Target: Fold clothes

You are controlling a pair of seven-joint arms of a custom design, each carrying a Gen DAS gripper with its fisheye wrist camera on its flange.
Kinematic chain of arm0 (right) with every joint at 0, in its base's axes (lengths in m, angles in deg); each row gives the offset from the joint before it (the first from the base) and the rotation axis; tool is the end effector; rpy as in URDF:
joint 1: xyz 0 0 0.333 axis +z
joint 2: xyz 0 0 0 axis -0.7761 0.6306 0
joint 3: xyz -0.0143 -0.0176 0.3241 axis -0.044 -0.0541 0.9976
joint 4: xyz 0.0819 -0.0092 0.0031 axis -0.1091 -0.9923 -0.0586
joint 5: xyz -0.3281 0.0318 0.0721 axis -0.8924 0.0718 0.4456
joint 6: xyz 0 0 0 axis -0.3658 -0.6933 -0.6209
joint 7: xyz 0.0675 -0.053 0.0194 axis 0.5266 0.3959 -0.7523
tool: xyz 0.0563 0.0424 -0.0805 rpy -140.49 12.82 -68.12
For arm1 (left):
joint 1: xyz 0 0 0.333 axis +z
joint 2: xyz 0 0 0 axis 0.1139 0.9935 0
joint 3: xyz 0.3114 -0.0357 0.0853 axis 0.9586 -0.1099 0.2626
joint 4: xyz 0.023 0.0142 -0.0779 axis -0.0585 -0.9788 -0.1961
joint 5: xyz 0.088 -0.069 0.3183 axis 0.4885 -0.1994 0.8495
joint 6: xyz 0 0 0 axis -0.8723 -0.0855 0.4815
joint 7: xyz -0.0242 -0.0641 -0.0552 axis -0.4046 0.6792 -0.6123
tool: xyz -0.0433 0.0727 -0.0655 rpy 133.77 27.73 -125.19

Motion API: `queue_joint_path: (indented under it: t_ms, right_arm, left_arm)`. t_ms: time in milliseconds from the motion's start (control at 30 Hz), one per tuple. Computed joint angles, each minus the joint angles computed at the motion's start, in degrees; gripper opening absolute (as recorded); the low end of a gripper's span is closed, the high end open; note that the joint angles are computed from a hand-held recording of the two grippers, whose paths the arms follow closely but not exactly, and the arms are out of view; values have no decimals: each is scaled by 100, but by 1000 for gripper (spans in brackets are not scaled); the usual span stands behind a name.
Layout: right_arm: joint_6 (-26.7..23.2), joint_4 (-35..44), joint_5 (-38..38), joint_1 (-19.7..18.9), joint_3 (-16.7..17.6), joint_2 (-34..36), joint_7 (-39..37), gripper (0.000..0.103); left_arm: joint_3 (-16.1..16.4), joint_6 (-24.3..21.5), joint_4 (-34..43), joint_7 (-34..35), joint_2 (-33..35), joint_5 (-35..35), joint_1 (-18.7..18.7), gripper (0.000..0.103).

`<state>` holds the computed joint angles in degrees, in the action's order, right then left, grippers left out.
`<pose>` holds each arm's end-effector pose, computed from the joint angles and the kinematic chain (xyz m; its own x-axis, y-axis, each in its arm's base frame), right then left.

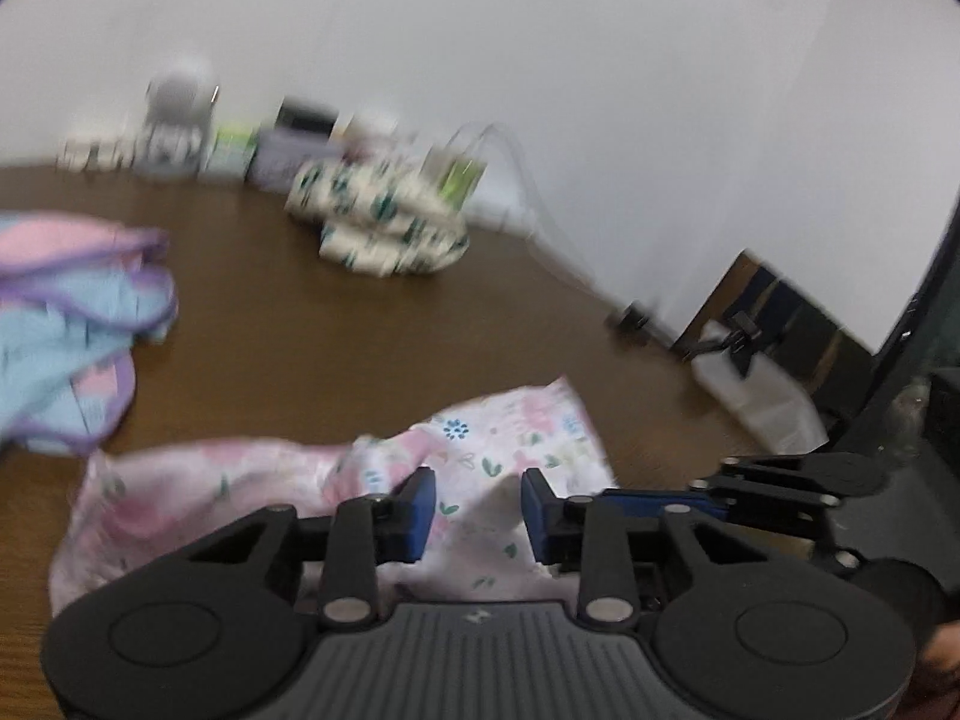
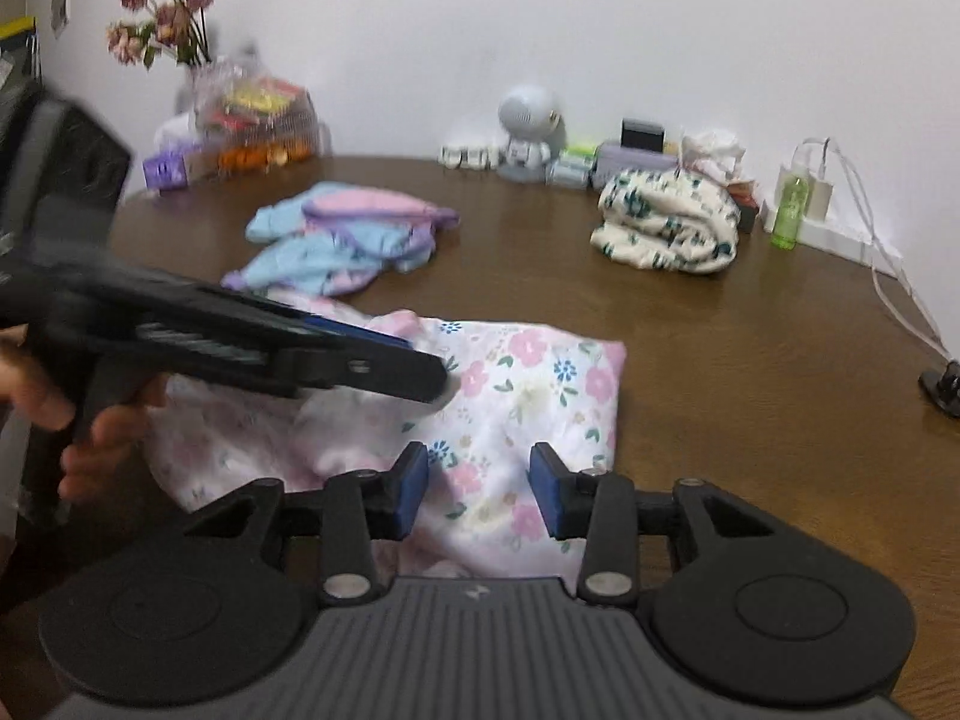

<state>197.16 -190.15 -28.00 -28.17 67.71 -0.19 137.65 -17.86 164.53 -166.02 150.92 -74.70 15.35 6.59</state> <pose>0.3897 0.3035 0.4815 0.0859 -0.9961 -0.0180 -0.6366 -0.0410 -0.7701 0.5142 -0.0721 0.4800 -0.6744 -0.6337 0.3790 -0.6272 0.2210 -0.7468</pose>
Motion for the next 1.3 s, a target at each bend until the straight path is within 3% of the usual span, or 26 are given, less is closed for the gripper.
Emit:
queue_joint_path:
  t_ms: [133, 200, 267, 333, 400, 467, 500, 600, 667, 833, 933, 1033, 1133, 1300]
  right_arm:
    - [136, -38, -348, -11, -41, 99, 315, 41]
    - [350, -112, -267, -42, -110, 12, 313, 43]
    - [754, -249, -724, -206, -168, -250, 945, 43]
    - [880, -305, -1505, -410, -128, -556, 1833, 43]
    - [763, -278, -1768, -496, -107, -714, 2018, 41]
    - [809, -152, -1602, -540, -167, -586, 1644, 30]
    - [878, -59, -1501, -559, -192, -441, 1438, 19]
    - [976, 234, -1089, -563, -253, 52, 709, 16]
    - [824, 397, -691, -494, -280, 376, 206, 15]
    - [759, 509, -1106, -301, -426, 603, 583, 15]
    - [760, 474, -1225, -244, -473, 539, 764, 17]
    - [904, 294, -2065, -271, -465, 154, 1800, 18]
    - [846, -21, -2163, -276, -347, -319, 1929, 23]
    - [822, -332, -1268, -278, -174, -416, 997, 25]
  left_arm:
    - [38, -130, -4, 33, 6, -10, 53, 27]
    - [95, -340, -48, 166, -96, -155, 118, 33]
    - [200, -680, -154, 519, -282, -480, 197, 41]
    - [326, -1045, -265, 899, -468, -754, 267, 42]
    - [288, -939, -354, 1055, -570, -576, 226, 39]
    - [241, -767, -443, 1175, -662, -345, 154, 22]
    - [221, -678, -487, 1230, -709, -229, 112, 20]
    - [126, -180, -577, 1161, -707, 108, -44, 18]
    - [84, 104, -617, 1030, -650, 342, -131, 17]
    - [90, 419, -669, 1008, -584, 548, -271, 17]
    - [258, -61, -562, 1005, -611, 251, -199, 21]
    - [332, -372, -357, 923, -576, -50, -109, 29]
    - [306, -478, -118, 728, -459, -172, -46, 27]
    - [32, -10, 289, -67, 95, 402, -111, 20]
